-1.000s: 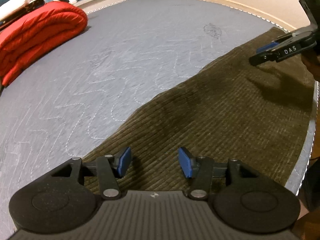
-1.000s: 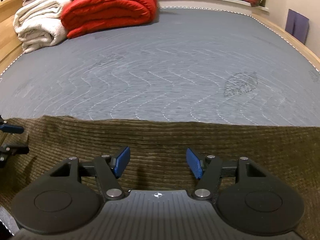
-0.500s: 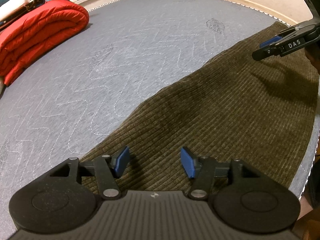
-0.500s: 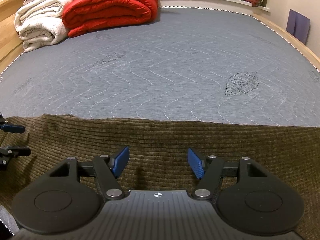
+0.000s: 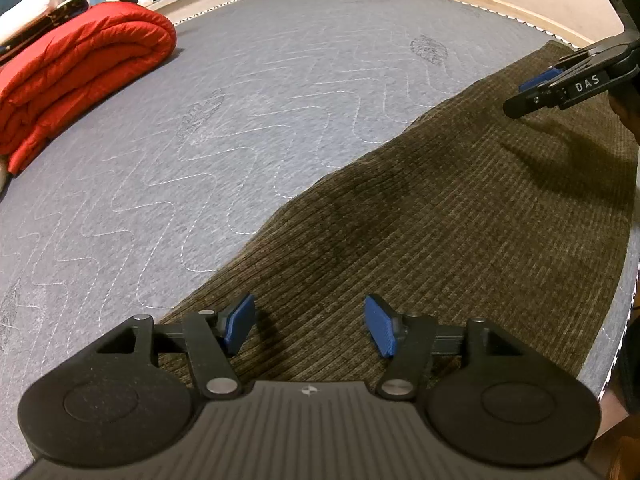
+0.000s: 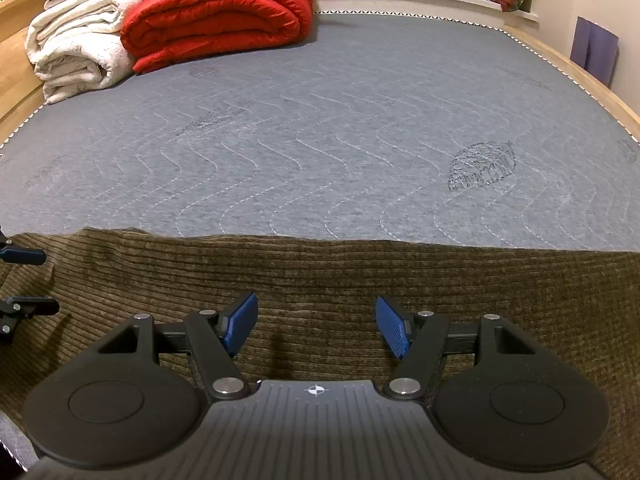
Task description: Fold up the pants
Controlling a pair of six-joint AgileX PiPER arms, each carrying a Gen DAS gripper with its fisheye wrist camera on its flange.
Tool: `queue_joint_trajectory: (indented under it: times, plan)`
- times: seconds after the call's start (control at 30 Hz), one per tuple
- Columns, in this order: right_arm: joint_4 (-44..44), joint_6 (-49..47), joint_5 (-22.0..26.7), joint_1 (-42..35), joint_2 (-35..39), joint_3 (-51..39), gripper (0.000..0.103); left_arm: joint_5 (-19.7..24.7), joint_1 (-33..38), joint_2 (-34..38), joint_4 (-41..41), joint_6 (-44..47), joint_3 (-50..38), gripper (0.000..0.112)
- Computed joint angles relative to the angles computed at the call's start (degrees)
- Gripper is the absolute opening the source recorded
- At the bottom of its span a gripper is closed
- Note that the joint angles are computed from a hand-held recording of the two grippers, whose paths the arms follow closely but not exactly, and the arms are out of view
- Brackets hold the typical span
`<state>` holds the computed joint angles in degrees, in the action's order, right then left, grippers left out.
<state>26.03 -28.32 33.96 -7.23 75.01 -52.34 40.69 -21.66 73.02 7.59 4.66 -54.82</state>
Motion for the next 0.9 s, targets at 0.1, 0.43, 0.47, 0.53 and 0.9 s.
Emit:
queue_joint_trajectory:
  times: [0.1, 0.43, 0.47, 0.53, 0.9]
  plan:
    - [-0.1, 0.3, -0.2, 0.0, -0.9, 0.2, 0.068, 0.0, 0.1, -0.1, -0.4, 0.6, -0.1, 0.067]
    - [17.2, -3.6, -1.5, -22.3, -7.7, -0.1, 0.068, 0.4, 2.9, -3.0, -2.6, 2.5, -0.1, 0.067]
    - [21.3, -6.0, 0.2, -27.9, -7.3, -0.7, 0.068, 0.6, 2.9, -3.2, -2.5, 2.4, -0.2, 0.067]
    - [26.6, -9.5, 3.8, -37.1, -5.4, -1.7, 0.068, 0.8, 2.8, -3.7, -2.6, 2.6, -0.3, 0.067]
    - [26.1, 2.7, 5.7, -67.1, 7.6, -0.6, 0.068, 1.4, -1.4, -4.9, -3.1, 1.4, -2.4, 0.073]
